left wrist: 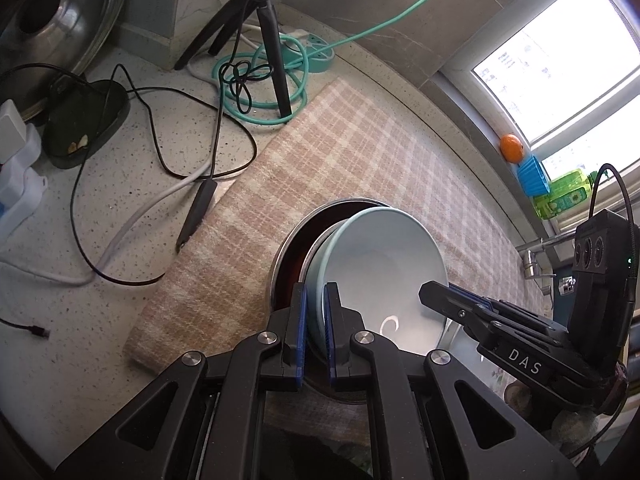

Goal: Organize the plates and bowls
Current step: 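Lower the pale blue bowl into the nested steel bowls with both tools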

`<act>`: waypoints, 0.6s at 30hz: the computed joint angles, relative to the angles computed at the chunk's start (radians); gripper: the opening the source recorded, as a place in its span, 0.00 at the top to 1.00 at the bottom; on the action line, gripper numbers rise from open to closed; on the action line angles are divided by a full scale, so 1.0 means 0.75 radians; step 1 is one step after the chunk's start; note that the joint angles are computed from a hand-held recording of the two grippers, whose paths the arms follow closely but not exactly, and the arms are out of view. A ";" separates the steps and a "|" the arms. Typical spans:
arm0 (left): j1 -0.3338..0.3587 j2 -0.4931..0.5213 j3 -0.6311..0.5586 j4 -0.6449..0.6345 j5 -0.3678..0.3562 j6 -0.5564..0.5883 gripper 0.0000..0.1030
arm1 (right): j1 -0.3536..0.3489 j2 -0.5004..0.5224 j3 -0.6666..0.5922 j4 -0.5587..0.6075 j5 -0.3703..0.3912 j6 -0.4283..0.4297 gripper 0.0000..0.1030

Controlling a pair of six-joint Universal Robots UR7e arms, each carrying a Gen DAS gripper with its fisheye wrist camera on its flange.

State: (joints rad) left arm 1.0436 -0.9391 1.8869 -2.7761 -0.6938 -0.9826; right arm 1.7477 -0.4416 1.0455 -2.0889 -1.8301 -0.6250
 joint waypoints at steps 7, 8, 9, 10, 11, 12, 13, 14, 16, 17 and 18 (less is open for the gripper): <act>-0.004 -0.003 -0.007 0.019 0.007 0.010 0.94 | 0.000 -0.003 0.002 0.002 0.004 0.004 0.89; -0.004 -0.004 -0.008 0.021 0.007 0.010 0.94 | 0.000 -0.004 0.002 0.001 0.005 0.004 0.89; -0.005 -0.005 -0.007 0.022 0.008 0.009 0.94 | -0.001 -0.005 0.003 0.001 0.006 0.004 0.89; -0.005 -0.005 -0.008 0.024 0.011 0.010 0.94 | -0.001 -0.006 0.003 -0.001 0.007 0.001 0.89; -0.007 -0.007 -0.007 0.024 0.014 0.011 0.94 | 0.000 -0.009 0.006 -0.007 0.009 -0.004 0.89; -0.010 -0.009 -0.004 0.019 0.018 0.012 0.94 | 0.000 -0.013 0.010 -0.014 0.011 -0.010 0.89; -0.014 -0.011 0.000 0.017 0.023 0.012 0.93 | 0.000 -0.017 0.013 -0.019 0.016 -0.014 0.88; -0.018 -0.015 0.003 0.016 0.028 0.015 0.93 | -0.001 -0.020 0.014 -0.021 0.020 -0.016 0.88; -0.027 -0.021 0.009 0.016 0.048 0.011 0.93 | -0.004 -0.024 0.009 -0.014 0.037 -0.011 0.87; -0.031 -0.027 0.014 0.009 0.054 0.013 0.93 | -0.006 -0.026 0.005 -0.010 0.045 -0.006 0.87; -0.035 -0.032 0.020 0.000 0.061 0.015 0.93 | -0.009 -0.028 0.002 -0.009 0.052 0.000 0.87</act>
State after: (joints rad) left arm 1.0175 -0.9630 1.9022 -2.7761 -0.6477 -0.9711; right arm 1.7411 -0.4627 1.0471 -2.0955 -1.7913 -0.6251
